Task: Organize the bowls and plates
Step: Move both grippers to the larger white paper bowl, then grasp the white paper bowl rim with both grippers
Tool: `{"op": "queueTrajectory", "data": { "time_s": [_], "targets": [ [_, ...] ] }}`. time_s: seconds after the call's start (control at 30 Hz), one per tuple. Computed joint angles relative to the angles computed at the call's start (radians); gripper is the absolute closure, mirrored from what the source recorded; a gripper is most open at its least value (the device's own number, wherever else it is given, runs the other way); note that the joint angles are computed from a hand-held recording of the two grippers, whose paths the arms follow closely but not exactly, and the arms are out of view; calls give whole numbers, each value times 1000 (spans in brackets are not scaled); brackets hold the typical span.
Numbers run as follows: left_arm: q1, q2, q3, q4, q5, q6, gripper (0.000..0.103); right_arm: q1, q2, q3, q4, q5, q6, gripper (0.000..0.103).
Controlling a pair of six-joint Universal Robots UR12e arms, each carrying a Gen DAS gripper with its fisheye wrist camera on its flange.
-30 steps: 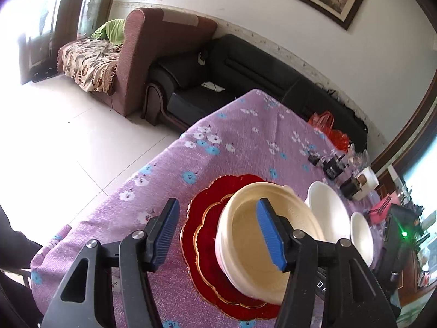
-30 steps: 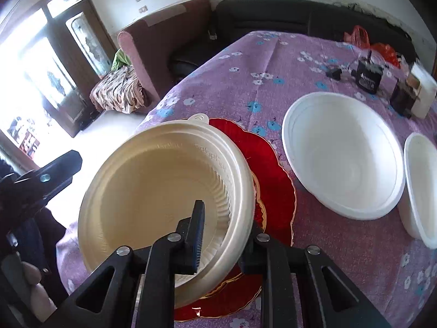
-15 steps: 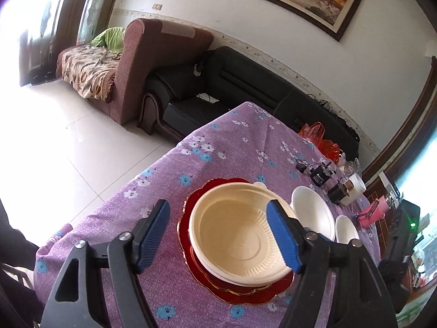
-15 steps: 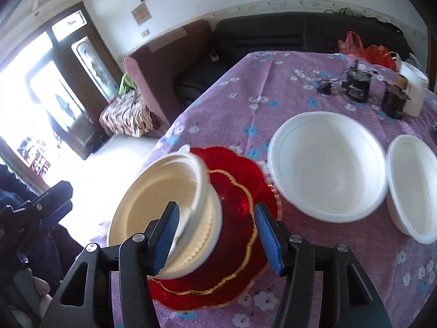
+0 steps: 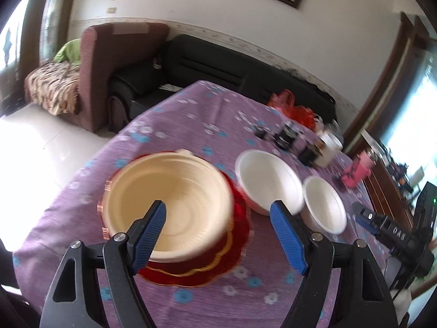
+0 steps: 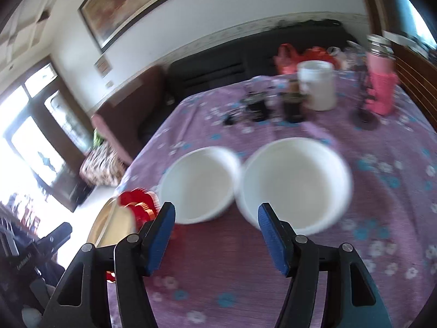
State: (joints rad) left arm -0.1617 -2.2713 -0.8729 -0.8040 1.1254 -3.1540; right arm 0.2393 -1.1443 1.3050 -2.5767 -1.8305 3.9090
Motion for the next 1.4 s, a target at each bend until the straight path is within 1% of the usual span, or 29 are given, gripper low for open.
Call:
{"op": "queueTrajectory", "data": {
  "time_s": [0.1, 0.23, 0.33, 0.37, 0.43, 0.5, 0.57, 0.67, 0.7, 0.73, 0.77, 0.8, 0.83, 0.93, 1.03, 1.13, 1.23, 1.3, 1.37, 1.4],
  "targets": [
    [-19, 0, 0, -16, 2, 30, 25, -16, -43, 67, -24, -19, 42, 35],
    [-48, -4, 6, -41, 14, 79, 25, -34, -81, 129, -41, -26, 81, 34],
    [-66, -9, 15, -72, 6, 119, 25, -43, -90, 154, -55, -27, 101, 34],
    [-73, -13, 24, -94, -2, 133, 25, -48, -92, 162, -58, -27, 107, 34],
    [-81, -17, 33, -119, -8, 143, 25, -54, -89, 166, -59, -29, 111, 34],
    [-91, -21, 38, -129, 0, 147, 25, -61, -78, 155, -31, -37, 109, 34],
    [-99, -26, 46, -146, 8, 153, 25, -74, -58, 133, 17, -35, 112, 35],
    [-107, -30, 52, -160, 23, 162, 25, -95, -28, 101, 76, -6, 116, 36],
    [-109, -31, 54, -159, 29, 164, 25, -102, -20, 95, 83, 13, 119, 39],
    [-111, -32, 57, -160, 33, 164, 25, -108, -15, 92, 88, 33, 126, 54],
    [-113, -34, 60, -161, 39, 165, 25, -115, -11, 91, 90, 58, 136, 75],
    [-114, -36, 62, -162, 40, 165, 25, -124, -9, 95, 84, 99, 150, 82],
    [-115, -39, 67, -167, 42, 165, 25, -128, -11, 103, 69, 119, 156, 87],
    [-117, -52, 89, -191, 43, 160, 25, -124, -27, 130, 45, 112, 152, 91],
    [-121, -63, 106, -222, 37, 164, 25, -126, -68, 183, 13, 132, 164, 95],
    [-132, -66, 108, -220, 47, 178, 25, -128, -120, 243, 8, 141, 177, 95],
    [-147, -82, 133, -253, 43, 194, 25, -128, -157, 288, 2, 124, 171, 94],
    [-161, -95, 155, -276, 32, 204, 25, -128, -164, 315, -61, 105, 153, 92],
    [-174, -107, 171, -273, 33, 211, 25, -127, -163, 331, -112, 85, 139, 91],
    [-180, -114, 182, -273, 39, 214, 25, -127, -161, 345, -156, 74, 137, 91]
  ]
}}
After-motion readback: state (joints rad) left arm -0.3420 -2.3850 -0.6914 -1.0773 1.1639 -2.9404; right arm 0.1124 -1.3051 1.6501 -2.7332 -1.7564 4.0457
